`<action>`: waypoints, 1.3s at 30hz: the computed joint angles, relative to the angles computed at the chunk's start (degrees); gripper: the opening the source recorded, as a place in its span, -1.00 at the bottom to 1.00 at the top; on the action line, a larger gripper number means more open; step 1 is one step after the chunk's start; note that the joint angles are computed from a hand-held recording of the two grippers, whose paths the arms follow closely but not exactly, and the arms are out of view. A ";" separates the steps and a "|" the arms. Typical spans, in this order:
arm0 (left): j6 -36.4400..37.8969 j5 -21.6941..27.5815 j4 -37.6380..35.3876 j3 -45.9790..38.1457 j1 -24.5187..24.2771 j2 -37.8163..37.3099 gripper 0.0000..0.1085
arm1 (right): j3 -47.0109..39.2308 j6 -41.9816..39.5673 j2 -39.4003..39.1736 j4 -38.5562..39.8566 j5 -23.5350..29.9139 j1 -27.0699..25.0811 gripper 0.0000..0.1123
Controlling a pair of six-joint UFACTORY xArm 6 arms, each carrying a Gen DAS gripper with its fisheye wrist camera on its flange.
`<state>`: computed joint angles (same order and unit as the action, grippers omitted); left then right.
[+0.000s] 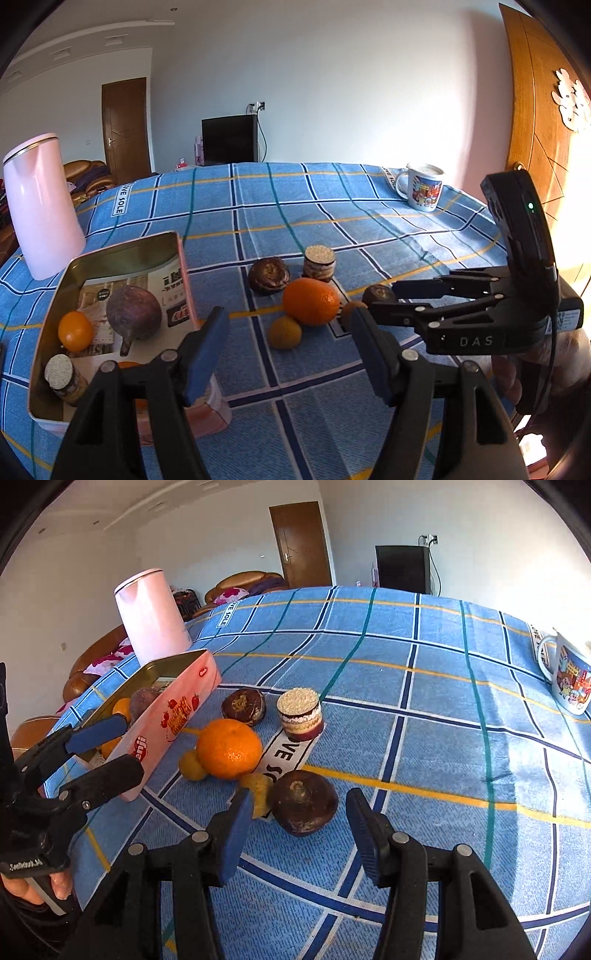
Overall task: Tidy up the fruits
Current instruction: 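Grasp the dark brown round fruit with the right tool while the left tool grasps a kiwi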
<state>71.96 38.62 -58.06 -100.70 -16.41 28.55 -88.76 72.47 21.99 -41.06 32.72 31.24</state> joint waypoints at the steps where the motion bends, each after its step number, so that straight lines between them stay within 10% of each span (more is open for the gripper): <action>1: 0.00 0.37 0.28 0.08 -0.17 -0.06 0.30 | 0.49 -0.14 -0.05 0.70 -1.37 -0.38 -0.14; 15: -2.57 3.98 7.36 0.64 -3.57 -0.40 0.04 | 9.02 11.81 -7.01 -8.84 -0.55 -1.02 -0.31; 39: -26.42 13.53 27.45 -23.17 -8.21 14.95 -0.31 | 15.04 24.09 -11.07 -17.36 -6.05 -3.03 -0.31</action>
